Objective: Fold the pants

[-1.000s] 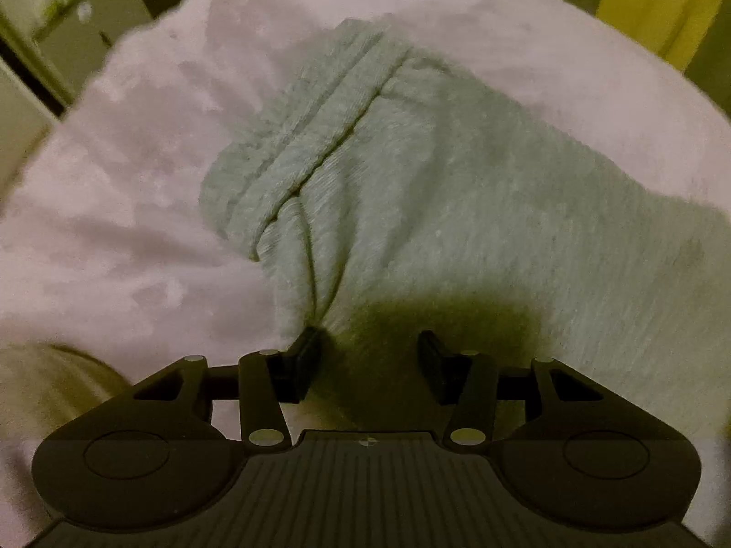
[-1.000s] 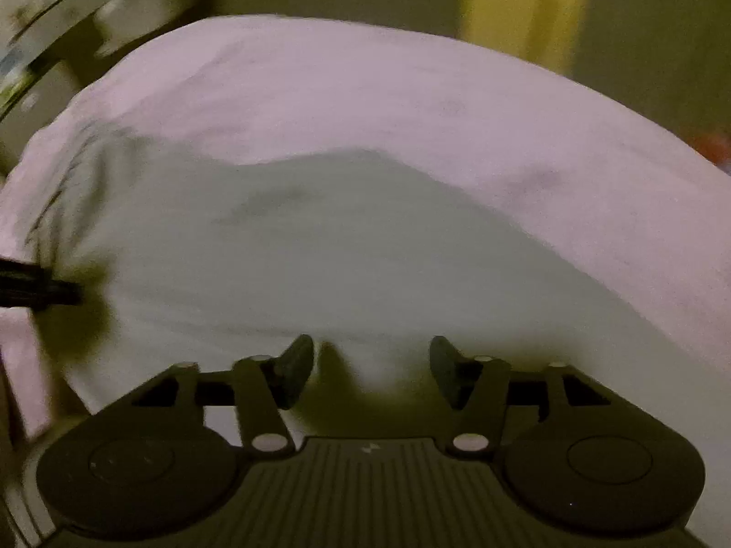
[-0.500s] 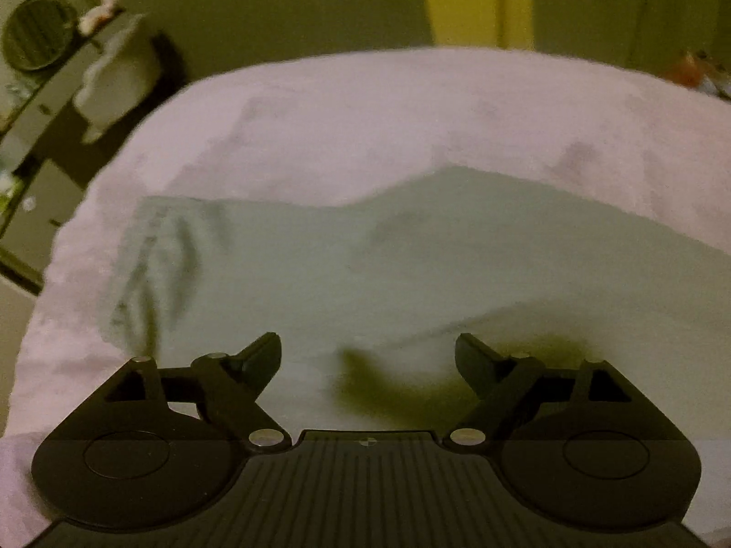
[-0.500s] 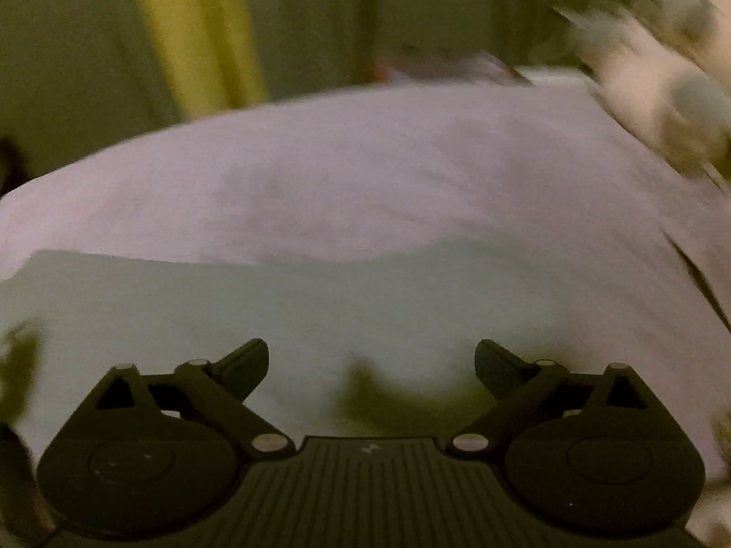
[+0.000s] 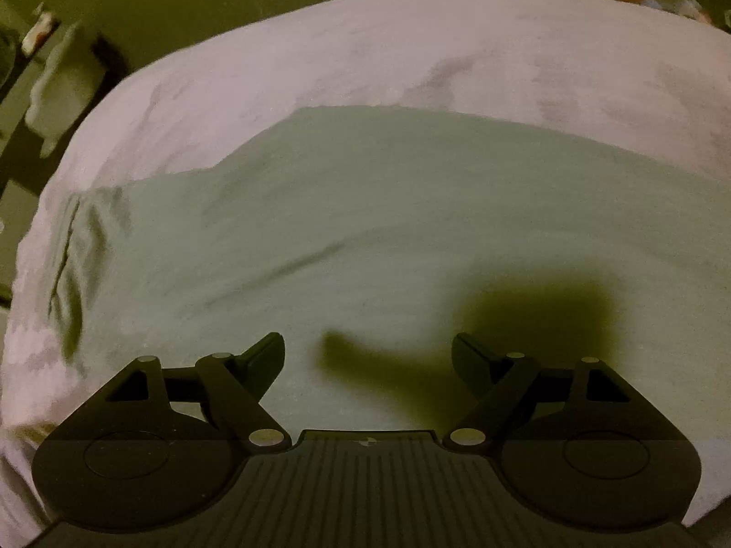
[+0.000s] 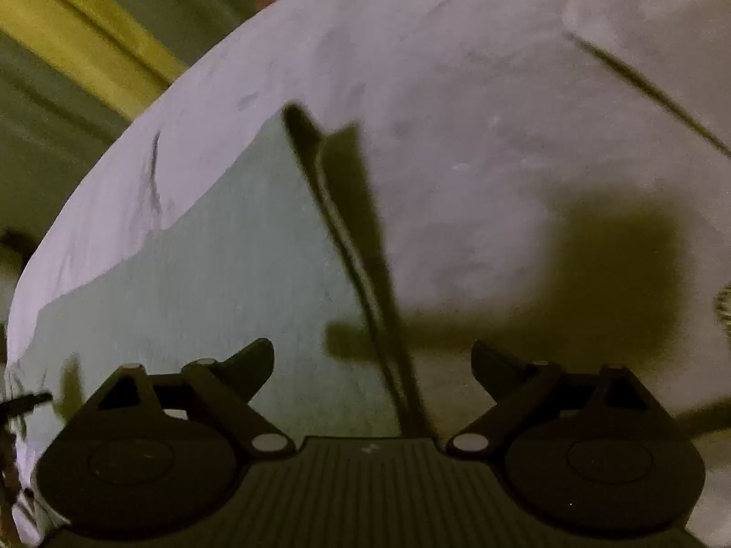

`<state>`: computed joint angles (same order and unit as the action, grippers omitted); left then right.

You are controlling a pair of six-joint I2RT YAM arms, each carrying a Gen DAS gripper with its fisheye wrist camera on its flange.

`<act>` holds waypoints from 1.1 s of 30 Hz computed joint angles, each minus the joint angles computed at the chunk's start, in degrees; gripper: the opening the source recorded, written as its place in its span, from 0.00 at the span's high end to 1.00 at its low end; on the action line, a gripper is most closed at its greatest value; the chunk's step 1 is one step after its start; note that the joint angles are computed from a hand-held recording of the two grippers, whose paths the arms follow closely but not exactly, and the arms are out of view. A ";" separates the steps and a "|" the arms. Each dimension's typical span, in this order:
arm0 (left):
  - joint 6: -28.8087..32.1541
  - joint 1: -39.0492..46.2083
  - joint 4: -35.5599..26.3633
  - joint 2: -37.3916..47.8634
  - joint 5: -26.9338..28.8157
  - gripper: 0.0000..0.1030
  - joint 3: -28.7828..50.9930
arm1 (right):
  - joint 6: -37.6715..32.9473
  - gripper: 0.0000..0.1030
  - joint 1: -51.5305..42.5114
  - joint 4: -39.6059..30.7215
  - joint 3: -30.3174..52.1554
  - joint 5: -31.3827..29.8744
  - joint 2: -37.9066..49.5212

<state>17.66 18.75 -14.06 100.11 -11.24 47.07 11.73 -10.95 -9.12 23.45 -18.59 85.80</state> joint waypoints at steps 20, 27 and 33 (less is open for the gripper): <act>-4.24 -10.49 -3.47 4.71 -4.79 0.15 -0.46 | -2.38 0.68 -3.75 12.98 4.51 -16.08 23.31; -4.17 -11.23 -3.20 6.39 -6.14 0.15 0.49 | -0.90 0.84 0.88 16.60 -0.33 -11.10 17.17; -3.79 -10.31 -4.86 5.86 -5.25 0.14 1.07 | 6.91 0.87 6.13 18.51 -1.97 -6.83 13.53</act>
